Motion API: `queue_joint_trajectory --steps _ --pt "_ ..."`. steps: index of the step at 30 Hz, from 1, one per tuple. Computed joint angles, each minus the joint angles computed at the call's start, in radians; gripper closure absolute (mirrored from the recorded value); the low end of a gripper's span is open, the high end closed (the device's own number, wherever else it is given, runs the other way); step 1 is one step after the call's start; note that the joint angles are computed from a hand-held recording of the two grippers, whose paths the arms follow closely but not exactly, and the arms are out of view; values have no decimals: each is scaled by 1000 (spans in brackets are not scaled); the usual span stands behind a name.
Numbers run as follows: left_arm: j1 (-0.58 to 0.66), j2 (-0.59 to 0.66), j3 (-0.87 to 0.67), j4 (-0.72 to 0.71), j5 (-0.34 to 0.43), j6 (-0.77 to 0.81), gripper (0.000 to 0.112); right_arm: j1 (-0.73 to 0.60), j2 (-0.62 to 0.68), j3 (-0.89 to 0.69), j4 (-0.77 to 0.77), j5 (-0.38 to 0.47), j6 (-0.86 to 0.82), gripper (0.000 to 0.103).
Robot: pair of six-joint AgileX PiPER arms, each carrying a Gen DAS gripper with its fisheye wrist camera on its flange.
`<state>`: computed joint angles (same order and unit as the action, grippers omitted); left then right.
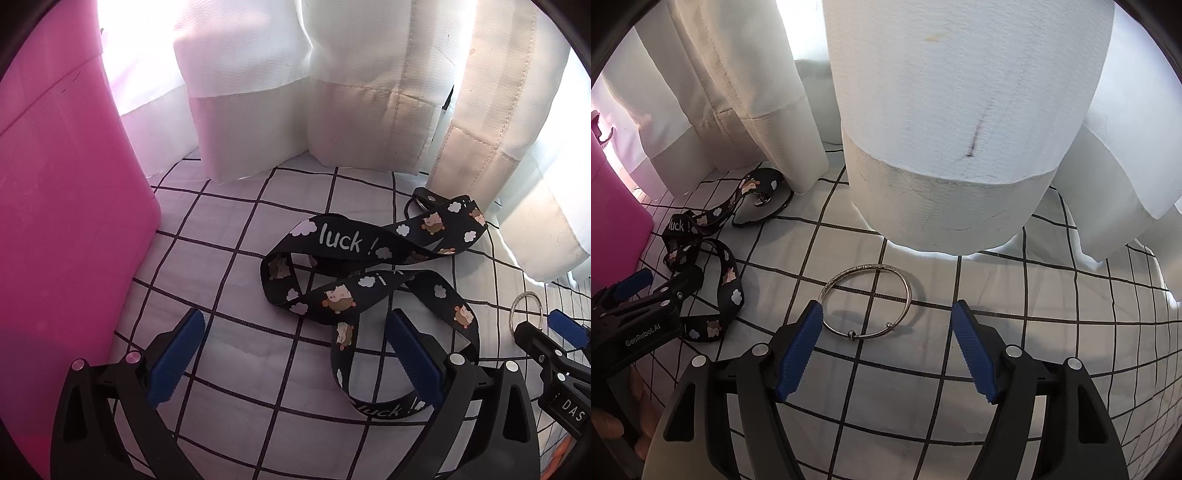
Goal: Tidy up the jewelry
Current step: 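Grasp the silver bangle with the right tool while the left tool grasps the black lanyard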
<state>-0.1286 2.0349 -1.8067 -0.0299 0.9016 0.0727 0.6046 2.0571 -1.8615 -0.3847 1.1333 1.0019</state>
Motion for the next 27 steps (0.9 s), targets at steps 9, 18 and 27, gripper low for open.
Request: queue_joint_trajectory --steps 9,18,27 --pt "-10 -23 53 11 -44 -13 15 6 76 -106 -30 54 -32 22" --pt "-7 -33 79 9 -67 -9 15 8 84 -98 -58 15 -23 20" --pt "-15 -79 114 -35 -72 59 63 57 89 -126 -79 36 -2 49"
